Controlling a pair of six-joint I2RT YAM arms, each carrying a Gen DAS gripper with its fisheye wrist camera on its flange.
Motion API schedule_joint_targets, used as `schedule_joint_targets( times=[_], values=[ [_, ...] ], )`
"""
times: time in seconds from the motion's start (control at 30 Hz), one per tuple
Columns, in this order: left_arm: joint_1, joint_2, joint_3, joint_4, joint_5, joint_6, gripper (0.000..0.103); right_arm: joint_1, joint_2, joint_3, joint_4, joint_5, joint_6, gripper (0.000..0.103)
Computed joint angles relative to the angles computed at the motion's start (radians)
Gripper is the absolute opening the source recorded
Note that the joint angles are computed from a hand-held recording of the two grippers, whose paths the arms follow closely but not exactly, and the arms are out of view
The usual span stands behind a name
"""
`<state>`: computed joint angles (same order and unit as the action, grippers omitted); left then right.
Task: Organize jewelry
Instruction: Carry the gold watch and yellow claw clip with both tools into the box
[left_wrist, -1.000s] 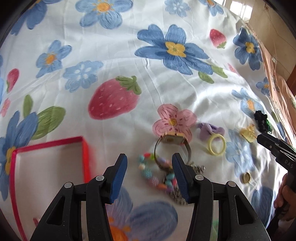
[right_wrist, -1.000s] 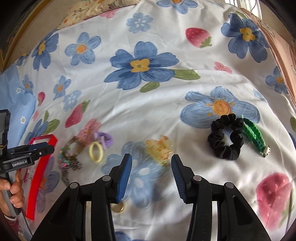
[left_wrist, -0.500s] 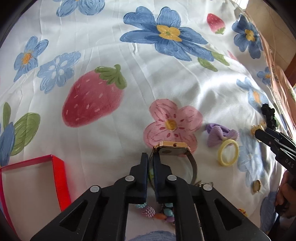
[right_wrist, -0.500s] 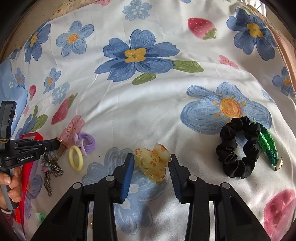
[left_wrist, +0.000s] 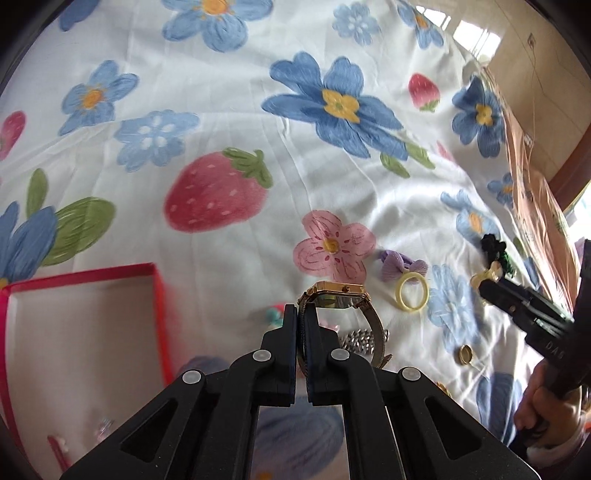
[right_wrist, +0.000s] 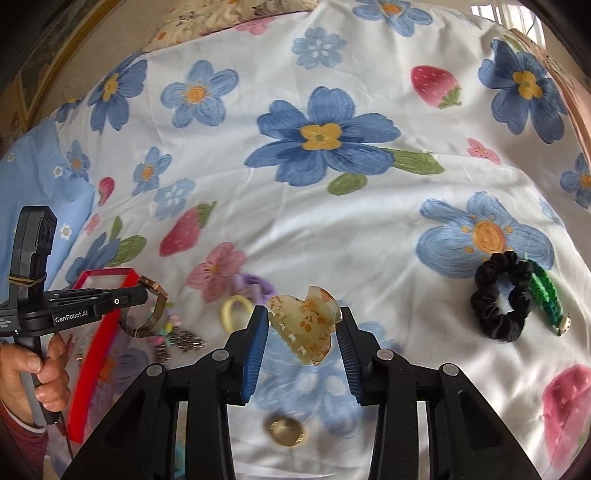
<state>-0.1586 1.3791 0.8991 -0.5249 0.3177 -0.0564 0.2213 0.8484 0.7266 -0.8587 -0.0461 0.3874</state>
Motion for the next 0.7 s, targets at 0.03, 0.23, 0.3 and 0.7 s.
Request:
schedule_joint_targets(
  times=[0.03,0.23,0.3,0.7],
  values=[
    [0.018,-0.027,-0.009,-0.015,0.011,0.006,0.002,0.027,0.002,0.004,0.003,0.007,0.019,0.038],
    [0.145,-0.193,-0.068,-0.110,0.068,0.058,0.002,0.240,0.046,0.028,0.039,0.058,0.150,0.038],
    [0.204,-0.235,-0.080,-0.150,0.095,0.088,0.002,0.308,0.072,0.041,0.058,0.075,0.191,0.038],
    [0.607,-0.300,-0.063,-0.363,0.225,0.351,0.002,0.563,0.298,0.155,0.199,0.105,0.293,0.038]
  ],
)
